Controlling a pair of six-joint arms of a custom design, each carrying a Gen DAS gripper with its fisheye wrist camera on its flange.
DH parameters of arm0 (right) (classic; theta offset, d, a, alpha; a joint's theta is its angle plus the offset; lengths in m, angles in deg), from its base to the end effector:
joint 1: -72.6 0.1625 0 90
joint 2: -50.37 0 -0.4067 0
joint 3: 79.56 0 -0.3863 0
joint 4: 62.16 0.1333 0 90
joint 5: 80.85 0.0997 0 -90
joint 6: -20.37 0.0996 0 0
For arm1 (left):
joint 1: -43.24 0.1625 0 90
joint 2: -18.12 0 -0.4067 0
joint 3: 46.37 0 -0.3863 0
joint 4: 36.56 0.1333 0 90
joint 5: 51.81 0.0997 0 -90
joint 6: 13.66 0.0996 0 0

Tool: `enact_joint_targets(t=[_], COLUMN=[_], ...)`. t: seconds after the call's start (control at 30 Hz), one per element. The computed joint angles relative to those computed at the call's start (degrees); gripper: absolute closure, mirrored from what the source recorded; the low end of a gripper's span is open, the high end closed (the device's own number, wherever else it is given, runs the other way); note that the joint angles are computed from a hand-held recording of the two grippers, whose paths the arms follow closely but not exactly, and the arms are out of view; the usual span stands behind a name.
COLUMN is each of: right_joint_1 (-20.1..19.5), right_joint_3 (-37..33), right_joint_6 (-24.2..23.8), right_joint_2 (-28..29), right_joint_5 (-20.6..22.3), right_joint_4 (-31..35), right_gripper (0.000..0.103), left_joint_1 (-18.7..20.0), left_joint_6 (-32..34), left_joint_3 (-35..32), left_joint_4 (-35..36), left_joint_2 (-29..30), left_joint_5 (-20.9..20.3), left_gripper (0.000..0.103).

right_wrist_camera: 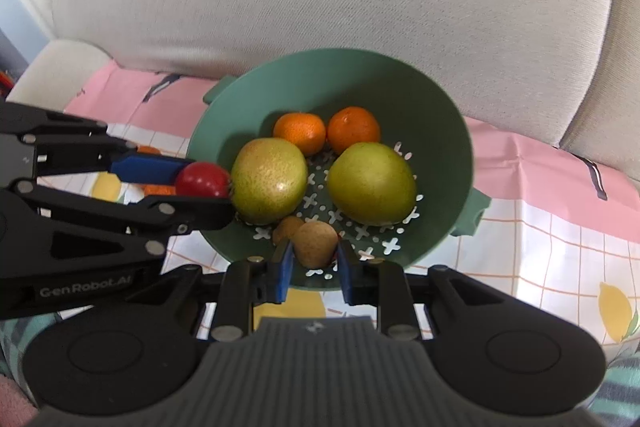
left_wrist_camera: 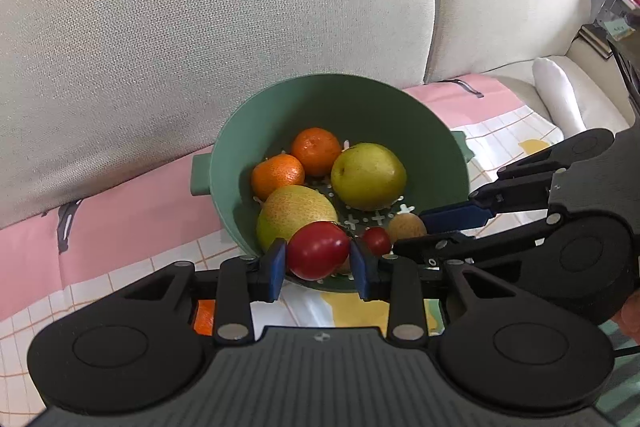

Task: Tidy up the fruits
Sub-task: 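Carry the tomato and kiwi into the green colander and lower them, then open both tools to release the tomato and kiwi and withdraw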

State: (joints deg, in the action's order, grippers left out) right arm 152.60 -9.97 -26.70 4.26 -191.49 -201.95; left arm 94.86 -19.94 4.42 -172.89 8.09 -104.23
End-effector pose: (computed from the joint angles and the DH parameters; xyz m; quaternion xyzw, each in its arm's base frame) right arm -0.0365 -0.7724 0.2623 0.2659 -0.9213 0.1134 0.2602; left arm -0.3446 -0.7476 -0.0878 0.2464 0.9131 -0.1648 0.2801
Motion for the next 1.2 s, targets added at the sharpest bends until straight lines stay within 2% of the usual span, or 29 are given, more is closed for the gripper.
enact_joint_targets(t=[0.23,0.37,0.53,0.6,0.73,0.8,1.0,1.2], right_joint_1=[1.0,1.2,1.3,1.3,1.2,1.2,1.2,1.0], right_joint_3=[-5.2,-6.3,-5.3,-4.3,-2.0,-1.2,0.1,0.6], right_joint_6=[0.9,0.2,-0.5,-1.6,-3.7,-4.9,-8.2,-8.4], right_joint_2=[3.4,4.5,3.7,3.0,1.1,0.5,0.0,-0.2], right_joint_5=[-4.2,-5.8,-5.4,-4.9,-3.5,-2.8,-2.9,-2.2], right_joint_4=[5.3,5.3,4.3,3.0,1.0,-0.2,-3.3,-4.0], right_gripper=[0.082,0.082,0.079,0.073,0.069,0.062,0.062,0.062], left_joint_1=[0.5,0.5,0.4,0.3,-0.4,-0.7,-0.9,-0.9], left_joint_6=[1.0,1.5,2.1,2.5,4.2,5.1,5.0,5.2], left_joint_3=[-1.7,-2.3,-2.8,-2.4,-3.1,-4.2,-7.3,-7.1], left_joint_4=[1.7,2.1,2.5,2.7,3.6,4.9,9.0,8.9], left_joint_2=[0.8,1.2,1.6,1.3,2.2,3.0,4.7,4.8], left_joint_5=[0.1,0.4,0.6,0.9,2.9,4.0,5.0,5.6], left_gripper=[0.065,0.065,0.065,0.065,0.065,0.065,0.065,0.064])
